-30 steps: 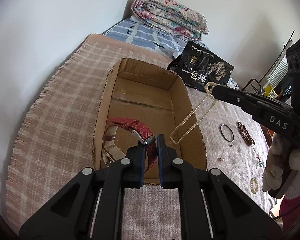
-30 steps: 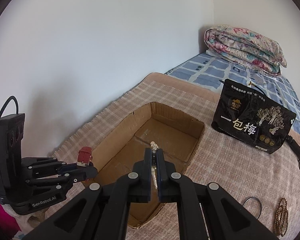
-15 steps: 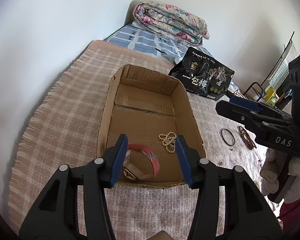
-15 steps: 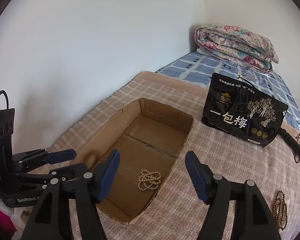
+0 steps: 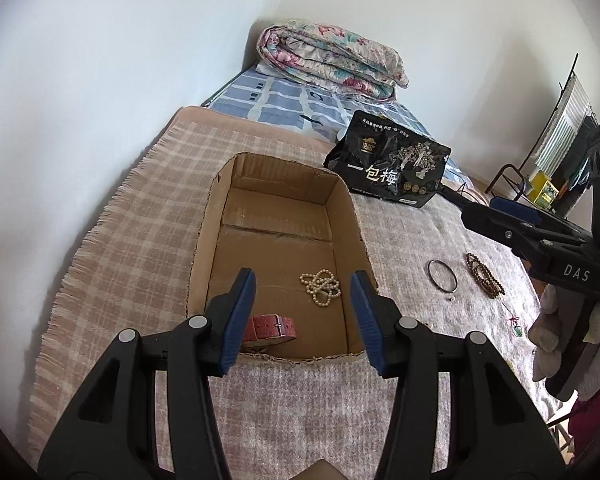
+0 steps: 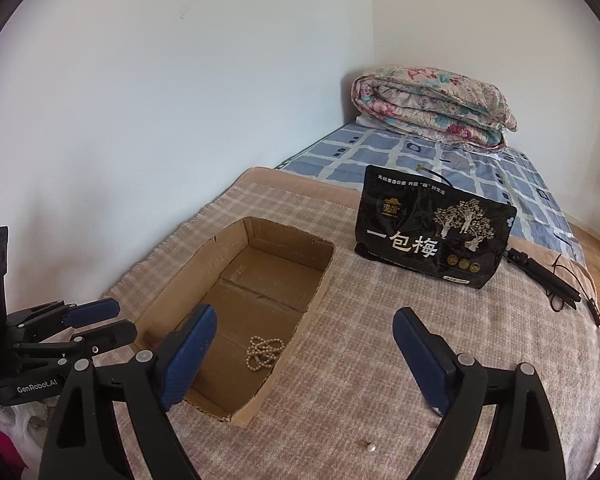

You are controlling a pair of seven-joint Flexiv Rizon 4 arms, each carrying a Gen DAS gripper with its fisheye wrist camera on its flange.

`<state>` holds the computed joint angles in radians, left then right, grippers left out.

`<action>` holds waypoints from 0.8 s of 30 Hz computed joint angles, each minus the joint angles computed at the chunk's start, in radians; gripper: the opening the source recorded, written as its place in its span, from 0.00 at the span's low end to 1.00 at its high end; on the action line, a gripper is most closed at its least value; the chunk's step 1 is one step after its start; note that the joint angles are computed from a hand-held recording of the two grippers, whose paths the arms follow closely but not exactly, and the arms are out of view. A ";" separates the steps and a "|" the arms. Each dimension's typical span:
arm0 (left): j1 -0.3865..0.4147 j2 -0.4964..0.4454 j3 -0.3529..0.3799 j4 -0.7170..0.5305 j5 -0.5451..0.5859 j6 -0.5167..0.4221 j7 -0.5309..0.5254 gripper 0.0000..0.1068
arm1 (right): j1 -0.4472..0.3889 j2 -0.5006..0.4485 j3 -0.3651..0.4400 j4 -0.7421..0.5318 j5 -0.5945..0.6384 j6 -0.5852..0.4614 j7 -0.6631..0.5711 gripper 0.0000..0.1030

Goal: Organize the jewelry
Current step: 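Open the left tool to drop the watch while the right tool releases the necklace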

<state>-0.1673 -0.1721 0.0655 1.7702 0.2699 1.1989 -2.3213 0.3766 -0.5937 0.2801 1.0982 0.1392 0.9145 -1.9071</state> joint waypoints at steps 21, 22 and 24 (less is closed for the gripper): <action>-0.093 -0.070 -0.019 -0.140 0.068 -0.063 -0.002 0.47 | -0.149 0.109 -0.029 0.132 0.050 0.108 0.059 1.00; -0.099 -0.078 -0.020 -0.149 0.072 -0.065 -0.001 0.47 | -0.153 0.110 -0.036 0.134 0.045 0.106 0.064 1.00; -0.104 -0.095 -0.025 -0.164 0.065 -0.065 0.018 0.47 | -0.161 0.114 -0.048 0.145 0.033 0.111 0.072 1.00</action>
